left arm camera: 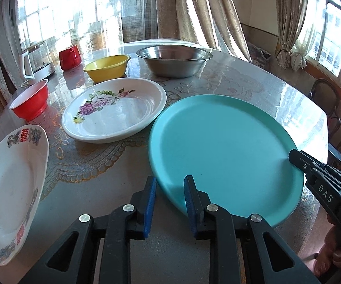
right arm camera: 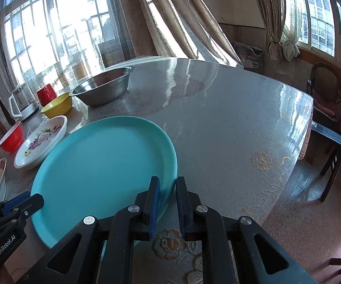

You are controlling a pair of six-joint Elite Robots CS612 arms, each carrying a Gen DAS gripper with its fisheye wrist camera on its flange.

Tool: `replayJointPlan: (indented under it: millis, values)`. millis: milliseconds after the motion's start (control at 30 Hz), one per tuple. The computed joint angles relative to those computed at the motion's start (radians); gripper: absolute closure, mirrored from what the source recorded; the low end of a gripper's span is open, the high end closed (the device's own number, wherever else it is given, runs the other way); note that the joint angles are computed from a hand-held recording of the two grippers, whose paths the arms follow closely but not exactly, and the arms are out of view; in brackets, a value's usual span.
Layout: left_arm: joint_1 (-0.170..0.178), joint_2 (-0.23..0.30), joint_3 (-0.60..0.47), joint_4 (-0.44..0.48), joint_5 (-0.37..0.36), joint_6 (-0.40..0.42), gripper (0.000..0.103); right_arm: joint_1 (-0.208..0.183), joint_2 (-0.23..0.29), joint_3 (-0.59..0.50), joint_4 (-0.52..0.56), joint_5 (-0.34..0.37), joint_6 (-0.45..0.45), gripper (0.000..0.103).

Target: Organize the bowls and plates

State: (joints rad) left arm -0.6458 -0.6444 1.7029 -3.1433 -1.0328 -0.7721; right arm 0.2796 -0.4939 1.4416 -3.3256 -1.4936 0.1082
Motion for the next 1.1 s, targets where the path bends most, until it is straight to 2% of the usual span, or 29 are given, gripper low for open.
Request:
replayJointPlan:
  millis: [300, 467, 700, 733, 833, 1000, 1100]
  values:
    - [0.006, 0.006, -0.01, -0.013, -0.021, 0.0, 0.078, 0.001, 0.006, -0.011, 0.001, -0.027, 0.005, 0.089]
    - [0.007, 0.006, 0.005, -0.048, -0.033, -0.033, 0.074, 0.002, 0.006, -0.011, 0.001, -0.035, 0.011, 0.088]
    - [-0.018, 0.007, 0.026, -0.079, 0.016, -0.018, 0.07, 0.001, -0.004, 0.0, 0.015, -0.038, 0.008, 0.08]
    - [-0.019, 0.006, 0.029, -0.087, 0.022, -0.016, 0.069, 0.001, -0.006, 0.005, 0.011, -0.039, 0.008, 0.079]
    - [-0.022, 0.002, 0.041, -0.091, 0.036, -0.029, 0.054, 0.003, -0.014, 0.019, -0.009, -0.051, 0.007, 0.073]
    - [-0.031, -0.004, 0.07, -0.136, 0.07, -0.036, 0.051, 0.007, -0.03, 0.042, -0.041, -0.061, 0.005, 0.072]
    - [-0.045, -0.014, 0.089, -0.117, 0.115, -0.04, 0.049, 0.012, -0.041, 0.056, -0.054, -0.074, -0.002, 0.071]
